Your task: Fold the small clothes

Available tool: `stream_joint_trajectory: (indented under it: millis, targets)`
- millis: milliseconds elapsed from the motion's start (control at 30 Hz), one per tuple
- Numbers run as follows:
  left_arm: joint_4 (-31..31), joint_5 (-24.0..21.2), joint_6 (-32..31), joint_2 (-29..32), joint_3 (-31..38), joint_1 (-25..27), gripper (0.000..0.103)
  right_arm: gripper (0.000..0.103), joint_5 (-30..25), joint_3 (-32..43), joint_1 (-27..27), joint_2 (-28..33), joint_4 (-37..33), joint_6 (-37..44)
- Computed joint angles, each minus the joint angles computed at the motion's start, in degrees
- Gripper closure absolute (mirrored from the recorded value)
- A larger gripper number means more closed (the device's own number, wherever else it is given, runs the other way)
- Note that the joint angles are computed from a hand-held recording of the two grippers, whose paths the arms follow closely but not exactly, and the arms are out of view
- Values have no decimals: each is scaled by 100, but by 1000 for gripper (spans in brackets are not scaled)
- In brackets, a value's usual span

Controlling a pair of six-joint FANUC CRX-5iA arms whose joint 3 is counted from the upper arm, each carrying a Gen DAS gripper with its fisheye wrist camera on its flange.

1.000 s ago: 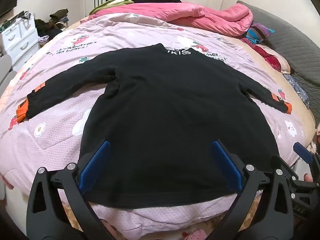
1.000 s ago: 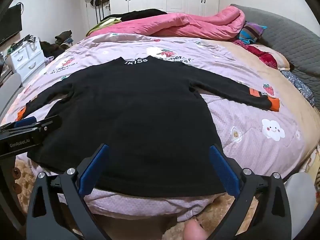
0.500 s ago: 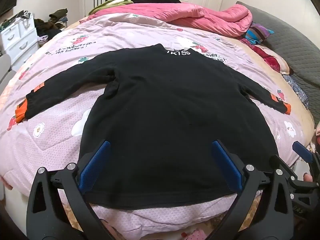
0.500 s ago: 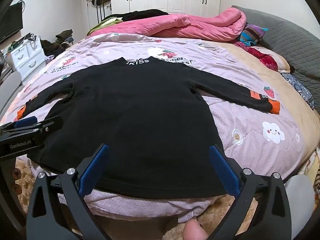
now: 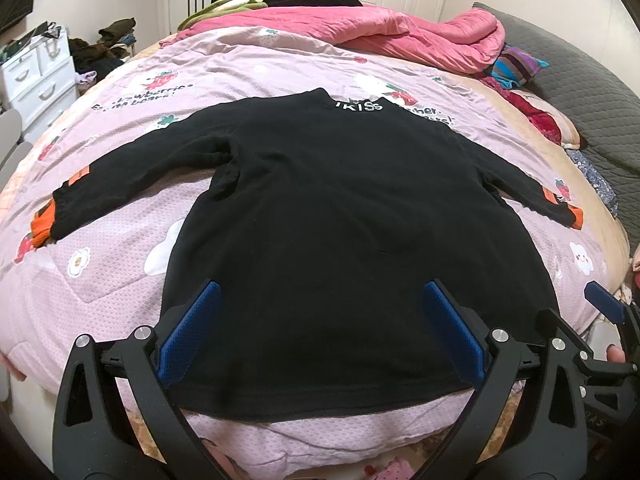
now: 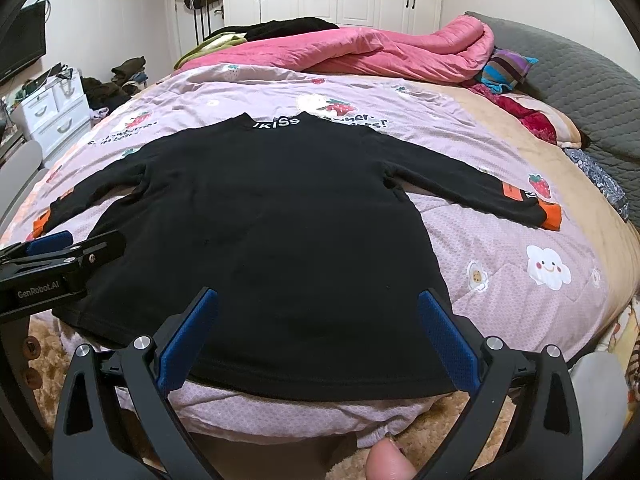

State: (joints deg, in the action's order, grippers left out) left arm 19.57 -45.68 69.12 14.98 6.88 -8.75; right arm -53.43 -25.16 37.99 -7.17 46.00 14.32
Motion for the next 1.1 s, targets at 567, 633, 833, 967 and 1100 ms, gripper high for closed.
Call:
stream_joint_trajectory:
  millis: [567,633,833,967,1100]
  targets:
    - [75,3,-110,20,14,41,8,4,69,-4,-30,16,70,7]
    - [98,-19,-134,58,60,61,8,4,51,19,-19,31,74,11]
    - [112,-42,-136,87,122,78,8,4,61,43,-21,51,93,1]
    - [122,-44,-153,91,126,82,8,4,47,44,-5,48,98,-3]
    - [139,-26,-179,96,128,86,8,4,37,53,-6,55,98,-5]
